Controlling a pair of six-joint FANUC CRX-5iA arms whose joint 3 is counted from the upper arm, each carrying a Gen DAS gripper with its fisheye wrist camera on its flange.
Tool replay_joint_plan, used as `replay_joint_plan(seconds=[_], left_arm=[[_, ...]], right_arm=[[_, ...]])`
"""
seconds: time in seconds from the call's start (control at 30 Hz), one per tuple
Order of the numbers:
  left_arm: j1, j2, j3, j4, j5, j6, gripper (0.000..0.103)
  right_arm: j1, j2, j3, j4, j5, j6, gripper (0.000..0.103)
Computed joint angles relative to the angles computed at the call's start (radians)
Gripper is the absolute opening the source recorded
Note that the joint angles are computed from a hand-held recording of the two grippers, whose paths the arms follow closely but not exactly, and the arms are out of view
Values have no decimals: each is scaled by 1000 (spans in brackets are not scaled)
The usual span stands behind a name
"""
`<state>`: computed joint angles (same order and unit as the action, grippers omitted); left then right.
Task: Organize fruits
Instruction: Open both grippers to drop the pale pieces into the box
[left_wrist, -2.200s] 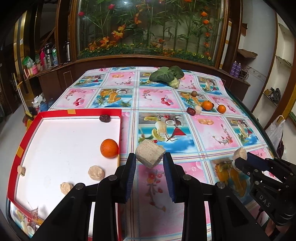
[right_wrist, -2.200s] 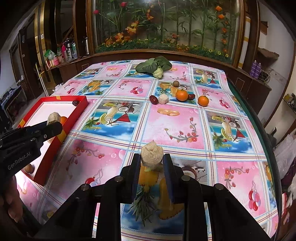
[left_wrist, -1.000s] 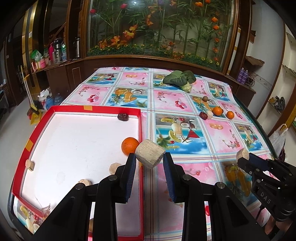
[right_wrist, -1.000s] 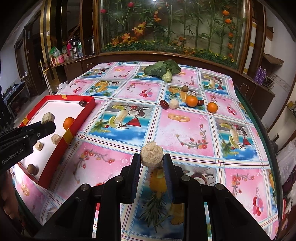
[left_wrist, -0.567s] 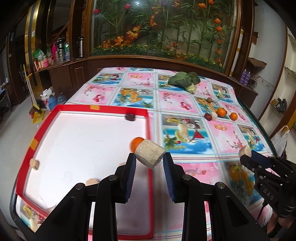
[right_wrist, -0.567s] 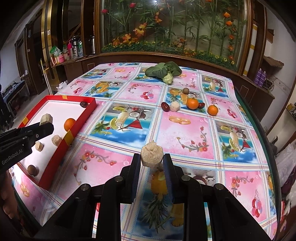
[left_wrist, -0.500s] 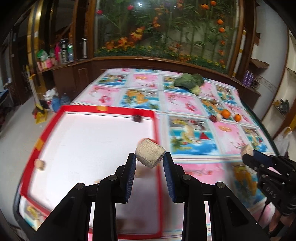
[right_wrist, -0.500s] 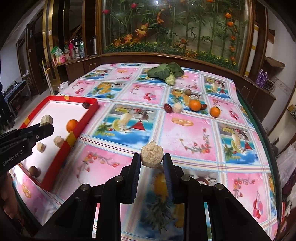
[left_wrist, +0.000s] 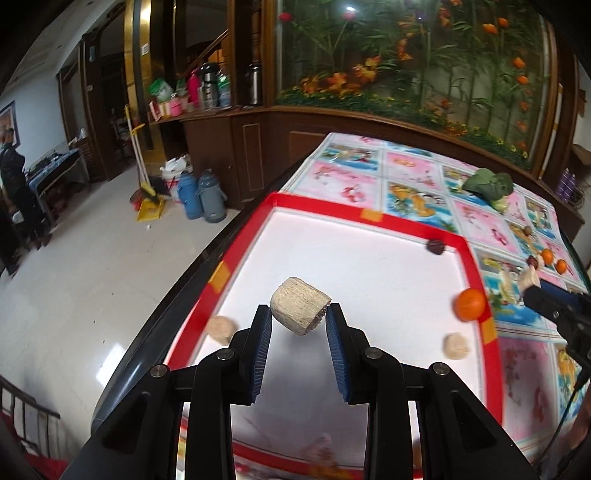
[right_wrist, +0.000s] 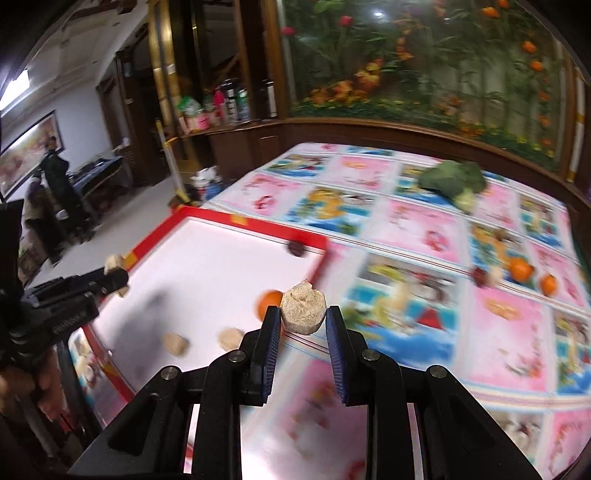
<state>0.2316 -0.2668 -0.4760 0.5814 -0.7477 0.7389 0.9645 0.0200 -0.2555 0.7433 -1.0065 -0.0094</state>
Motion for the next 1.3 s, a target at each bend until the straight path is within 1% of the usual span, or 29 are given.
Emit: replay_joint_plan(seconds=[0.13,0.27,0.4,0.5,0.53,0.57,0.6,0.63,0.67,0.7,0.73,0.77,0.8,0.83,0.87,0.9,0.93,1.0,1.1,1.2,1.27,1.3], left_arm=[[0,25,5,-3,0,-15,29],[9,46,14,0,-3,-27,30],[6,78,46,-39,-1,21,30],[0,95,61,-64,-2,43,31],[3,99,66,-70,-7,52,32],[-1,104,73,-79,-8,67,40],[-2,108,81,-95,-8,89,47],[-3,105,81,-102,-1,96,57],[-5,97,74,-103,18,95,65],[-9,93,69,-109,32,98,68],[-13,87,68,-121,44,107,75],[-15,83,66,-122,49,109,80],[-17,80,59,-117,54,104,82],[-18,79,58,-118,52,105,85],[-20,77,59,-128,51,114,90],[-20,75,57,-135,54,117,94],[-25,73,60,-159,59,138,101],[-32,68,67,-203,61,172,102],[-37,62,76,-237,53,201,102],[-36,48,71,-217,62,196,102],[-41,28,53,-185,81,183,102],[-46,21,49,-175,87,180,102]], right_arm=[[-57,73,68,-26,68,81,26],[-106,124,123,-91,96,152,26],[-141,162,158,-148,115,213,27],[-157,184,183,-197,109,263,28],[-161,191,191,-208,103,273,28],[-163,193,196,-216,99,279,28],[-163,193,197,-217,99,279,31],[-162,193,196,-206,97,271,41],[-158,190,193,-192,92,257,46],[-154,184,186,-177,92,245,52],[-151,179,180,-164,91,237,52],[-145,168,169,-147,86,224,54],[-141,162,163,-137,80,215,58],[-135,147,147,-118,76,194,63],[-132,137,136,-108,73,180,66],[-125,122,118,-93,62,158,71],[-118,108,105,-81,45,137,78],[-106,79,73,-65,7,93,85],[-94,25,27,-82,-38,54,88],[-74,-41,-32,-92,-76,12,90],[-53,-89,-79,-87,-110,-25,95],[-38,-121,-109,-90,-141,-50,100]])
